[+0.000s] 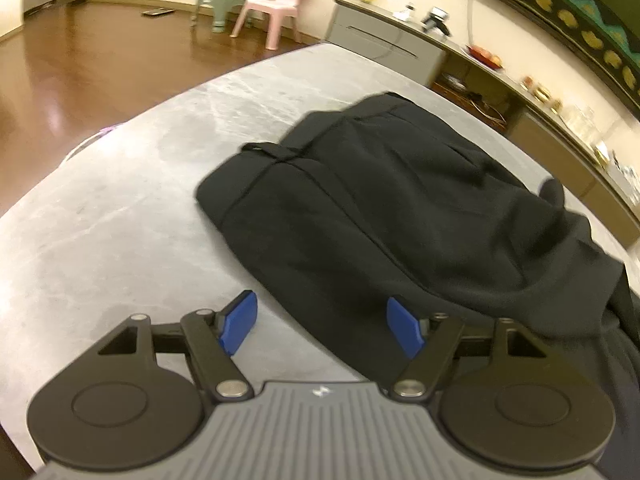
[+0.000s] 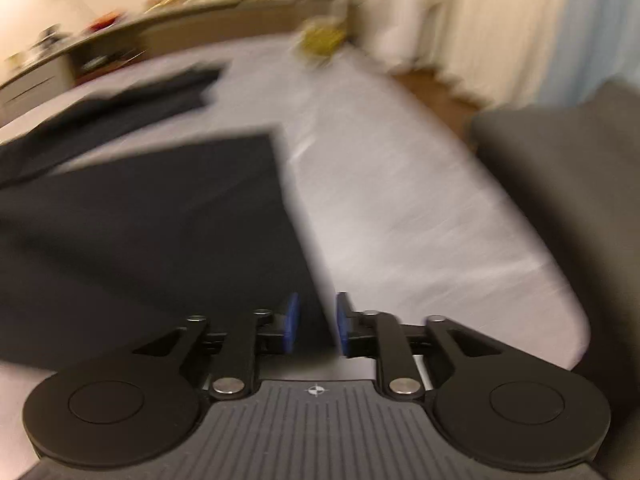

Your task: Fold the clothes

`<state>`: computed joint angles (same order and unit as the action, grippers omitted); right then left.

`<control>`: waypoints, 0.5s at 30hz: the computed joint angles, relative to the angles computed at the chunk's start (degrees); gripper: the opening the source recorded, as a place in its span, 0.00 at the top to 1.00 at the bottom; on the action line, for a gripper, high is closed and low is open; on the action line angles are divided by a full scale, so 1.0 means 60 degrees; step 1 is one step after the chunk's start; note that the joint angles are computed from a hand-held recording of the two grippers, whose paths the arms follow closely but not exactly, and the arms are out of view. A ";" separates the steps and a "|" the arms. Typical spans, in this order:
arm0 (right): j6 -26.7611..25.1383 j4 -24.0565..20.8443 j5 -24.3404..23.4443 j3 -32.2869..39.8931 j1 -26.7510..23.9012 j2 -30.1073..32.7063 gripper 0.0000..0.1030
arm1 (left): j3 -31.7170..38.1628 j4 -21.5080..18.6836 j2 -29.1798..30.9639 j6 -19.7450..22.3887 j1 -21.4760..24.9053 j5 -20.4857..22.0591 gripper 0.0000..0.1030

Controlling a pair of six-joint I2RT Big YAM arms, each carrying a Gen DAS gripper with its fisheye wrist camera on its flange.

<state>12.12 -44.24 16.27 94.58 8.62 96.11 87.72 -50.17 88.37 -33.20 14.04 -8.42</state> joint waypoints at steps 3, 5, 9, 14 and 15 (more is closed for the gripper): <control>-0.0052 0.1080 -0.0011 -0.0025 0.0443 -0.0109 0.62 | -0.0093 0.0598 -0.0176 0.0078 -0.0017 -0.0137 0.32; -0.0393 0.1141 -0.0728 0.0443 0.0718 0.0246 0.62 | 0.0277 0.0572 0.0084 0.0405 -0.0014 0.0115 0.32; -0.0749 -0.0544 -0.1543 0.1930 0.0993 0.1591 0.63 | 0.0839 -0.0025 0.0713 0.0256 0.0180 0.0628 0.34; -0.0322 -0.1133 -0.1078 0.2205 0.0598 0.1882 0.61 | 0.1099 -0.0889 0.0915 0.0057 0.0235 -0.0963 0.33; -0.0152 -0.1151 -0.0856 0.2205 0.0527 0.1891 0.61 | 0.1185 -0.1182 0.0977 -0.0115 0.0244 -0.1431 0.33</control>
